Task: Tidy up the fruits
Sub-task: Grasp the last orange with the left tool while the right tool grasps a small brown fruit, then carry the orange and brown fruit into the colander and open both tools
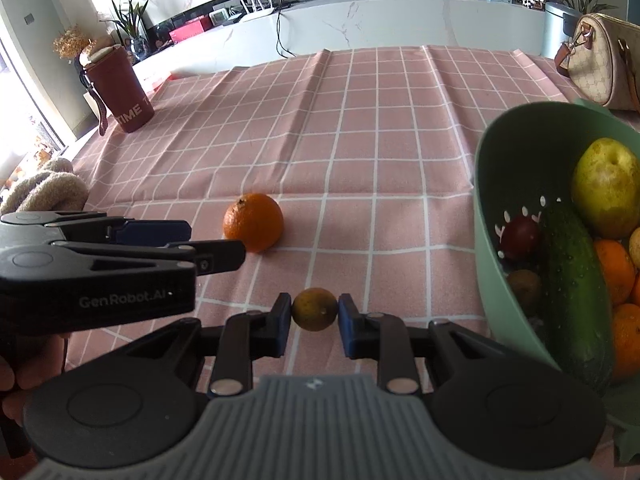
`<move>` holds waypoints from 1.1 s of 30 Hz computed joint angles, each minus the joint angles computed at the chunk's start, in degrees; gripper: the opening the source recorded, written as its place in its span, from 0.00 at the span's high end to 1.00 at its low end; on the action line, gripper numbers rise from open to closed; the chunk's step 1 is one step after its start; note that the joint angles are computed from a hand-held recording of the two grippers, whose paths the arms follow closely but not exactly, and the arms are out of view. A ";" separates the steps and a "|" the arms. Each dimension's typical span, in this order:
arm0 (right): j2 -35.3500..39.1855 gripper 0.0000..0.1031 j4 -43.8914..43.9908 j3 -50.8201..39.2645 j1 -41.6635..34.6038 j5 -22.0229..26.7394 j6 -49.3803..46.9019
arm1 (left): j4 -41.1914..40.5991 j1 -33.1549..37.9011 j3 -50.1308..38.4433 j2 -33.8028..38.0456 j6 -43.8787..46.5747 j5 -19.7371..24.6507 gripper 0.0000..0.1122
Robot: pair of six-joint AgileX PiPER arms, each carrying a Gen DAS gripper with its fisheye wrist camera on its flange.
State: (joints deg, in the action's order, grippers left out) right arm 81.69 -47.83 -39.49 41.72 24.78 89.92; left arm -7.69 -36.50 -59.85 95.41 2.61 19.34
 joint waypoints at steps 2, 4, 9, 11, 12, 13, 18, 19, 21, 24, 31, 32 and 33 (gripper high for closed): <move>0.90 0.80 -2.12 -0.32 -0.11 0.28 2.09 | 1.27 -0.13 -1.15 1.32 -1.95 0.08 0.38; 1.43 0.80 -3.11 -0.25 -0.66 -0.31 3.21 | -0.04 0.19 -2.29 2.69 -1.53 0.25 0.38; 2.22 0.80 -3.50 0.11 -2.54 -2.63 3.77 | -1.48 0.04 -4.21 4.96 -0.95 0.42 0.38; 2.56 0.80 -3.91 0.03 -2.61 -3.20 3.82 | -0.77 -0.28 -4.93 5.66 -1.44 0.61 0.38; 2.56 0.80 -4.22 0.09 -2.61 -3.24 4.03 | -1.32 -0.24 -5.26 5.96 -0.97 0.85 0.38; 2.53 0.80 -4.38 0.16 -2.69 -3.49 4.16 | -1.70 -0.20 -5.59 6.21 -0.77 1.27 0.38; 2.25 0.80 -4.47 0.42 -2.65 -3.79 4.03 | -6.11 0.50 -6.01 6.55 3.23 2.28 0.54; 2.25 0.80 -4.47 0.42 -2.65 -3.79 4.03 | -6.09 0.50 -6.03 6.52 3.27 2.42 0.54; 2.25 0.80 -4.36 0.37 -2.61 -3.69 3.96 | -4.68 0.24 -6.02 6.32 2.48 2.68 0.55; 2.07 0.80 -4.34 0.63 -2.72 -3.99 3.97 | -1.73 -0.52 -5.34 5.45 -0.10 2.35 0.55; -1.17 0.80 -6.89 1.60 0.24 -1.77 5.75 | -2.23 -1.09 -1.89 -0.57 -2.20 2.30 0.56; -2.11 0.80 -6.49 1.66 1.09 -0.99 5.09 | -2.86 -1.33 -1.37 -1.77 -1.89 2.57 0.56; -3.23 0.80 -6.18 1.89 1.98 -0.12 4.61 | -3.27 -1.66 -1.13 -2.99 -1.95 3.32 0.56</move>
